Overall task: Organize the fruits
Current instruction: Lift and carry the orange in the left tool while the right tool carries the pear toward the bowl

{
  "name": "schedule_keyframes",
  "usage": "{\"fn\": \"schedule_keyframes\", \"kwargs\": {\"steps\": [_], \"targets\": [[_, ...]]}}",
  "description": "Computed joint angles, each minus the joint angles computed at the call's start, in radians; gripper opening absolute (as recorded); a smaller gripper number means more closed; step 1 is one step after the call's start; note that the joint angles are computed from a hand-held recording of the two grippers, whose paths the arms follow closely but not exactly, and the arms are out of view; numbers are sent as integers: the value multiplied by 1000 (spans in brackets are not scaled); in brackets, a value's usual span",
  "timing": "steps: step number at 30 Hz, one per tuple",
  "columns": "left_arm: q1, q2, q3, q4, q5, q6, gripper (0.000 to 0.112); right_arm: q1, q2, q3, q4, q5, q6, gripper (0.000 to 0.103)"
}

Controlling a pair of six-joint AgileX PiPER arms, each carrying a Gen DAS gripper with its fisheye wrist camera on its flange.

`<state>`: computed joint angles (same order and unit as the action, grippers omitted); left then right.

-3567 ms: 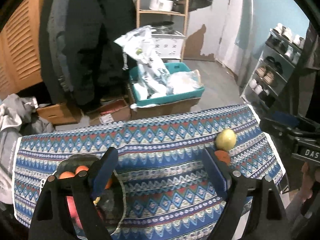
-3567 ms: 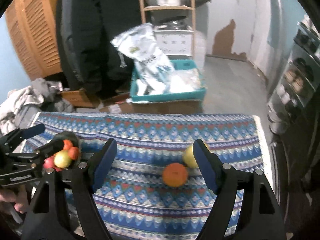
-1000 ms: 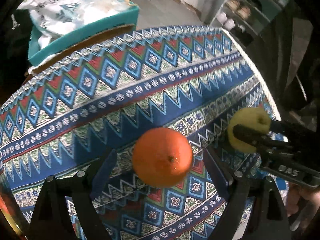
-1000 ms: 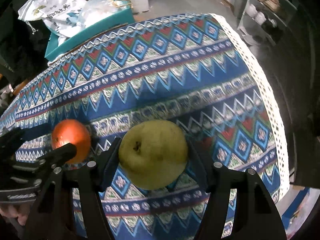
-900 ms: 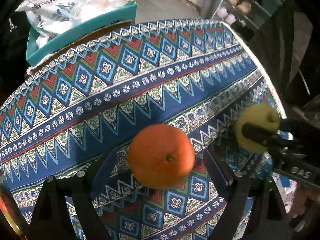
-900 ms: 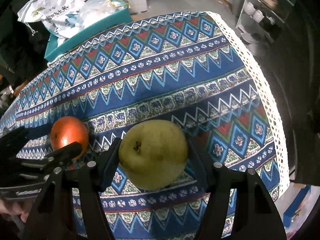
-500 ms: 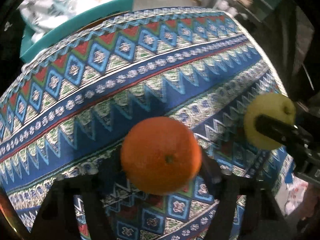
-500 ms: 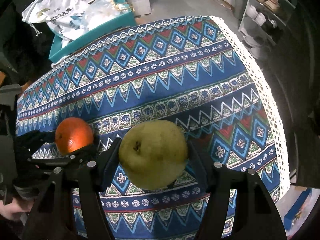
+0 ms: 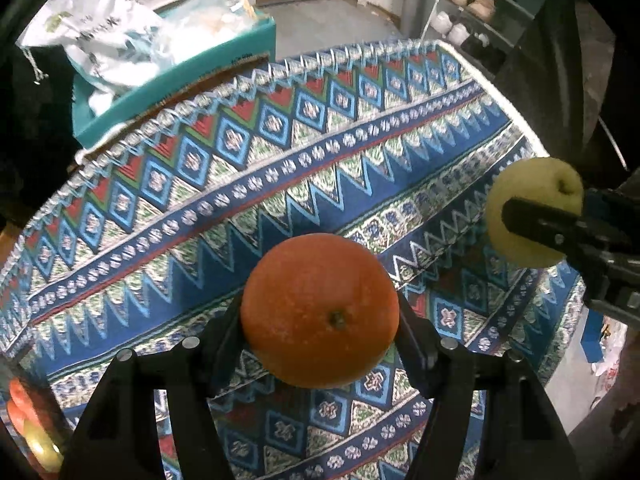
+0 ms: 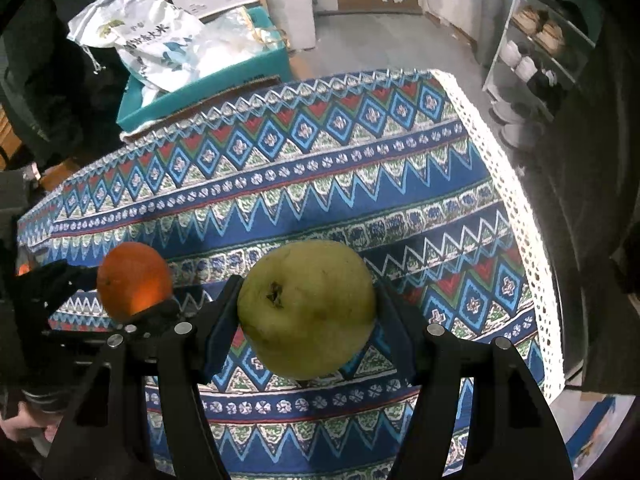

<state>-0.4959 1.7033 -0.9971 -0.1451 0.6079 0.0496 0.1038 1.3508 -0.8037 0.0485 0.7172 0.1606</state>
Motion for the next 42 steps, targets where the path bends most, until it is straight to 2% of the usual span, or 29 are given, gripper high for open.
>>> {"fn": "schedule_keyframes", "kwargs": {"steps": [10, 28, 37, 42], "targets": [[68, -154, 7, -92, 82, 67, 69, 72, -74, -56, -33, 47, 47, 65], [203, -420, 24, -126, 196, 142, 69, 261, -149, -213, -119, 150, 166, 65], [295, -515, 19, -158, 262, 198, 69, 358, -163, -292, -158, 180, 222, 65], [397, -557, 14, -213, 313, 272, 69, 420, -143, -348, -188, 191, 261, 65]]}}
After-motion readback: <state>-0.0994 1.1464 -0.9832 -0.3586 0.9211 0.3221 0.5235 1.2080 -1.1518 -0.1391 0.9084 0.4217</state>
